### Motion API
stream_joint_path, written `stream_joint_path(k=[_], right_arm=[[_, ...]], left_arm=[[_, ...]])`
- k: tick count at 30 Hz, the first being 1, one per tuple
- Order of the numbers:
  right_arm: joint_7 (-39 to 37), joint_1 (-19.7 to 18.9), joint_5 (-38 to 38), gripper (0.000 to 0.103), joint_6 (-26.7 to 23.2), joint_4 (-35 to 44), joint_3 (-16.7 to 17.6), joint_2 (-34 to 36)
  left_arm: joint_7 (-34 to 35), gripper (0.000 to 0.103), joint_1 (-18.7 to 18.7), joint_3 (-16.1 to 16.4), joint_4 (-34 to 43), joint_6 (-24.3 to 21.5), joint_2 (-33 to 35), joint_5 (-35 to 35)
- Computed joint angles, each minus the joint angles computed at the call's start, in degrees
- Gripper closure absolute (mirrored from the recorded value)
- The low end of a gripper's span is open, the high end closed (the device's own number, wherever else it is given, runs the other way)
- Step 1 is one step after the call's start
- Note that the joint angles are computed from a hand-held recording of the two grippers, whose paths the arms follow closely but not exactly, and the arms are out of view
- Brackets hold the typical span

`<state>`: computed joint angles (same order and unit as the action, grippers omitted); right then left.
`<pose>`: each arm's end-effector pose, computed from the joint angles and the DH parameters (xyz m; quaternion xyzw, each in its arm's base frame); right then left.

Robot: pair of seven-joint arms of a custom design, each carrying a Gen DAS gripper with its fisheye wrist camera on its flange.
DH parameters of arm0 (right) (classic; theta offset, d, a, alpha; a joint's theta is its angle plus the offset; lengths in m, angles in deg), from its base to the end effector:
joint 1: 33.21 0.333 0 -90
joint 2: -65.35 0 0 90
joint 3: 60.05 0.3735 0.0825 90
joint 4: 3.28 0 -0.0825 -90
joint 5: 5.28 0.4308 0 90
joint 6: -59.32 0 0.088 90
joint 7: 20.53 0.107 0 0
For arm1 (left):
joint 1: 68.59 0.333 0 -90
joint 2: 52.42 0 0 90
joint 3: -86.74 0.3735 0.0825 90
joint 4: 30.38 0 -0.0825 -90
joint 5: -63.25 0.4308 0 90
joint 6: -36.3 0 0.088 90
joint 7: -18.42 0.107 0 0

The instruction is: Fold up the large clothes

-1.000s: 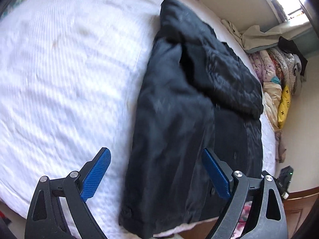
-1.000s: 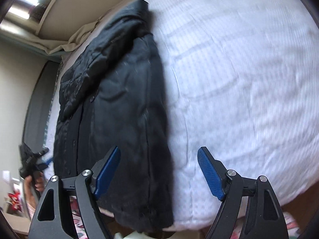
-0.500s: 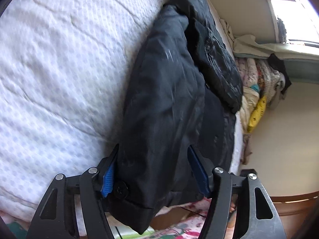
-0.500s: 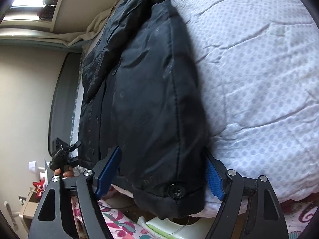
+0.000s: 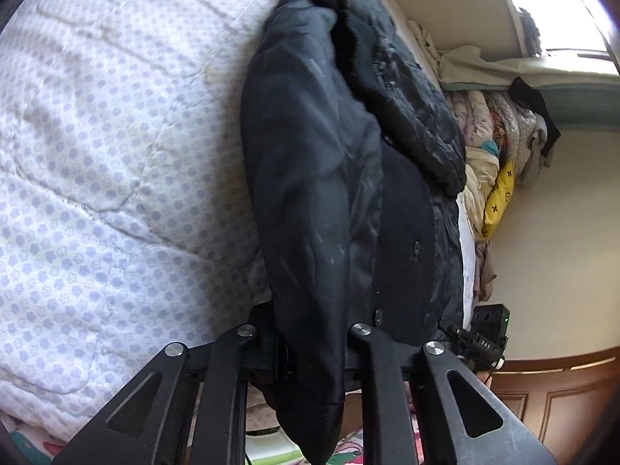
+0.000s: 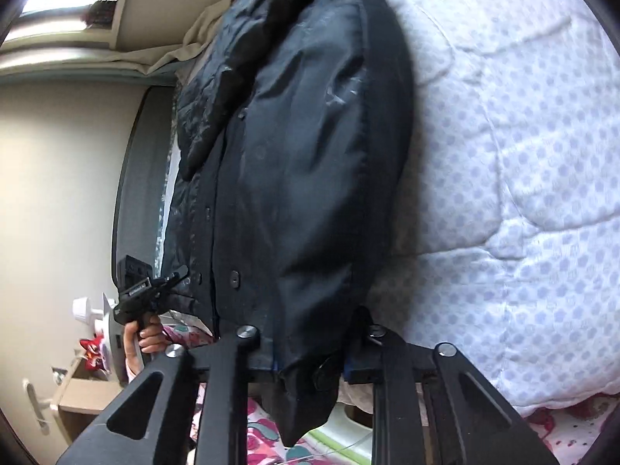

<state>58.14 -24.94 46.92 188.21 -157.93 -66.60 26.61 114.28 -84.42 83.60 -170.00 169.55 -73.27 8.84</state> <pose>0.3680 0.0315 0.4872 -0.5478 0.7276 0.1945 0.3643 0.4461 -0.1701 0.5007 0.7038 -0.6010 0.3146 0.2111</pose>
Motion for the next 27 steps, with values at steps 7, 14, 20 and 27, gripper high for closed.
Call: stream_joint_path(k=[7,14,20,27], right_arm=[[-2.3,1.1,1.9,0.092,1.9,-1.2,-0.2,-5.0],[0.9,0.3,1.4,0.092,-0.2,-4.1,-0.8,-12.7],[4.2,-1.7,0.1,0.093,-1.4,-6.6,-1.5,-20.6],[3.5,-1.5,0.9,0.094,0.9,-6.5,-3.4,-22.7]], left_arm=[[1.0,0.088,-1.6,0.6,-3.4,0.8,-5.1,-2.2],[-1.0,0.089,-3.2,1.3,-5.6,-0.8,-11.0,-1.1],[-3.4,0.089,-5.3,2.1,-8.6,-1.5,-16.1,-0.8],[-2.4,0.089,-7.3,3.2,-6.6,0.0,-15.5,-1.8]])
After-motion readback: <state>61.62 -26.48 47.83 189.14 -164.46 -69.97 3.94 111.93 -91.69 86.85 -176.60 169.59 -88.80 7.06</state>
